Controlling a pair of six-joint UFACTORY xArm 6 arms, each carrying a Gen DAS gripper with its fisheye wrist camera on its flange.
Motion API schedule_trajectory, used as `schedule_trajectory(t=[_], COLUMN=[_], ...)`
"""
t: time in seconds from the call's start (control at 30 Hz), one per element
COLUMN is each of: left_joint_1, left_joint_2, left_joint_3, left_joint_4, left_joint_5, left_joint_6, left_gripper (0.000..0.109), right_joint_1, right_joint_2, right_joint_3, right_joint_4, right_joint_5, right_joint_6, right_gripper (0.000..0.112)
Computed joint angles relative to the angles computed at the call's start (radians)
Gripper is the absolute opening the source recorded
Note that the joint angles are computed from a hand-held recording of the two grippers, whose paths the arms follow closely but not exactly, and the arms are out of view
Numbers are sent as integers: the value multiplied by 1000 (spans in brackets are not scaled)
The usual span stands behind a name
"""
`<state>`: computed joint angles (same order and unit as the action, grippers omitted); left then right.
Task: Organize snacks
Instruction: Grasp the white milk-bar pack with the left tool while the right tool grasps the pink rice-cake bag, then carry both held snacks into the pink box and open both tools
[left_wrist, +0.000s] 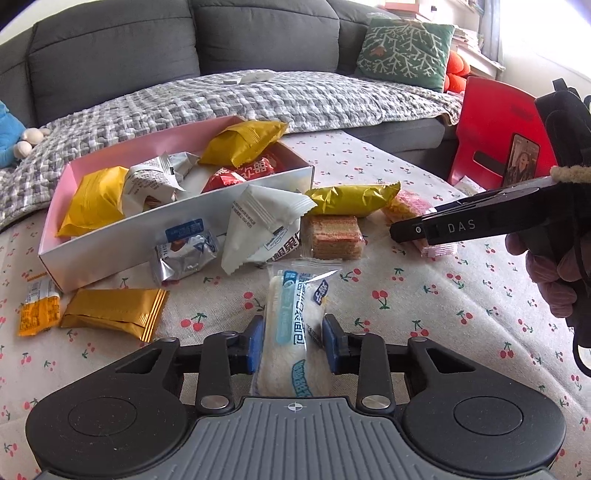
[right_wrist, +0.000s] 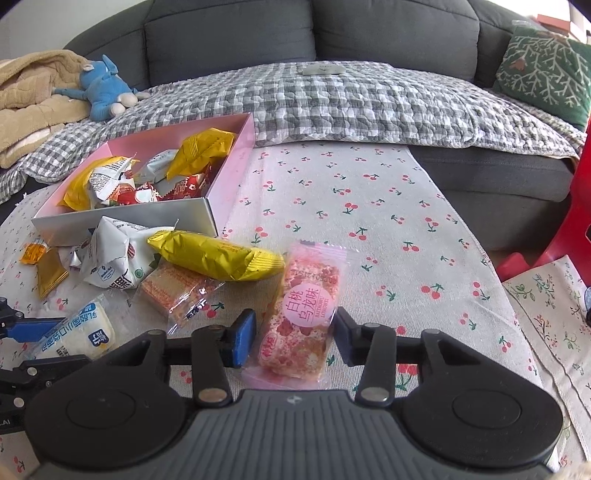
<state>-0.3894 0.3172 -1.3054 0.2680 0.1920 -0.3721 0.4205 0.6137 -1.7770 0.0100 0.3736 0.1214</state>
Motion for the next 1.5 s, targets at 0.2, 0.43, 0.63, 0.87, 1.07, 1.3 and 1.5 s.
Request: schedule_trajectory(t=[0.2,0.43,0.63,0.87,1.07,1.3,1.5], left_joint_1=[-8,-14,-17,-15,16,66,107], left_joint_2=[-14,-34,-62,-101,-120,-113,-24], left_joint_3=[9,18,42,63,49,-23,-184], left_joint_4=[8,-33,-30,-24,63,247,197], left_joint_5=[6,27,13,-2,1,50,136], left_joint_6=[-13,-2,-18,-53,-196,-378,-356], left_gripper=[18,16,16,16,16,16,16], right_joint_1=[-1,-2,-6,0,20,42,61], right_joint_2=[-7,-35,-52,-68,-47,32,154], right_joint_3=[6,33,47,55,-12,-178,-393], right_joint_4=[-10,-21,-29,23,173,288,367], right_joint_5=[-5,-23,-38,-58,-36,28,120], right_joint_6=[6,25,52,33,-68,-139,-187], right_gripper=[30,30,30,30,30,30,30])
